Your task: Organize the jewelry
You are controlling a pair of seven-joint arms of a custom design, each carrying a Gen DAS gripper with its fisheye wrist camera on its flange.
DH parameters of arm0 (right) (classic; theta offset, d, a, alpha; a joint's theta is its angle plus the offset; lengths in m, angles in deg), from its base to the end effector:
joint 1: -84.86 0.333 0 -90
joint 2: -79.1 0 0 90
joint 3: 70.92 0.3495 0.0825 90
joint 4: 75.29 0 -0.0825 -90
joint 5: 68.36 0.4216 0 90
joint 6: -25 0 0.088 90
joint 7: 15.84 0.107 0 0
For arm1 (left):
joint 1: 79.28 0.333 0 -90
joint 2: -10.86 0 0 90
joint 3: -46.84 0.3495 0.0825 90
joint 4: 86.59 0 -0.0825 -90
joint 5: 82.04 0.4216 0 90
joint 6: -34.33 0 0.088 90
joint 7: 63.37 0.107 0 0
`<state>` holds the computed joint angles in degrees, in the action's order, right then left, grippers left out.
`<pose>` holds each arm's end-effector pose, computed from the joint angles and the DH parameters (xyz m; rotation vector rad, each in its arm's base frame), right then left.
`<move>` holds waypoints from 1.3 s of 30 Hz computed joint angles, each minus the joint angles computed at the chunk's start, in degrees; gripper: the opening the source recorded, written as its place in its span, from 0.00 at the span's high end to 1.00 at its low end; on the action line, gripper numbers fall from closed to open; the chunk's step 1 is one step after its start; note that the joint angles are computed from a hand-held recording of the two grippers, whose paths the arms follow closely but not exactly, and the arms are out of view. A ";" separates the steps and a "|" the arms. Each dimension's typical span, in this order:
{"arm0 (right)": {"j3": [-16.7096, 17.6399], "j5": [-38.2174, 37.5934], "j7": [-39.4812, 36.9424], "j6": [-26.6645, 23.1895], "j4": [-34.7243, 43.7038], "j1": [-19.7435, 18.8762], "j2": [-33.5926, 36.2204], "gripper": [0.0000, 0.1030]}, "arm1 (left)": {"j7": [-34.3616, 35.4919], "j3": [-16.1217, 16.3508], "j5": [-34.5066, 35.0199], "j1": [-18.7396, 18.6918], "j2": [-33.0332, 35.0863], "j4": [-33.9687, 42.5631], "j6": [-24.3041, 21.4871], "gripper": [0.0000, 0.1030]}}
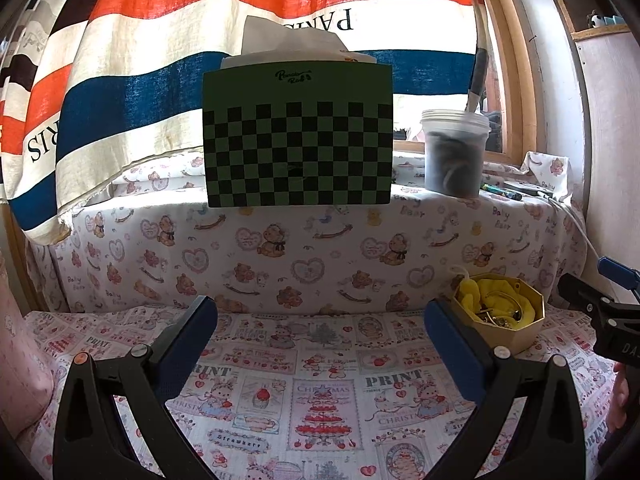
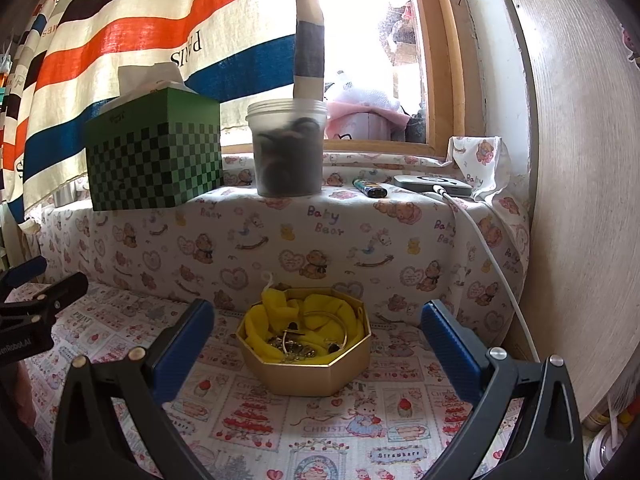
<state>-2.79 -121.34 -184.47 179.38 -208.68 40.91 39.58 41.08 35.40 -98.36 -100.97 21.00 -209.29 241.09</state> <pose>0.4480 0.2998 0.4817 -1.1468 1.7915 -1.3041 0.5519 -0.3089 0.4884 -1.1236 1.7940 -1.3304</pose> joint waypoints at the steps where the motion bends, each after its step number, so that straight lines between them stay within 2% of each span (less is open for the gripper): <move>1: -0.04 -0.04 0.00 0.01 -0.02 0.02 0.03 0.00 | 0.34 0.14 -0.51 -0.23 0.03 0.05 0.03 0.00; 17: -0.33 -1.55 0.91 -0.86 0.19 0.68 1.12 0.00 | 0.90 0.14 -1.21 -0.38 0.08 0.11 0.08 0.00; 26: -1.05 -4.90 2.84 -2.49 0.54 2.10 3.49 0.00 | 0.34 0.02 0.03 0.02 0.01 -0.03 -0.10 0.00; 39: -4.37 -13.53 7.33 -9.08 1.51 8.23 11.05 0.00 | 0.17 -0.01 0.45 0.11 -0.08 -0.17 -0.16 0.00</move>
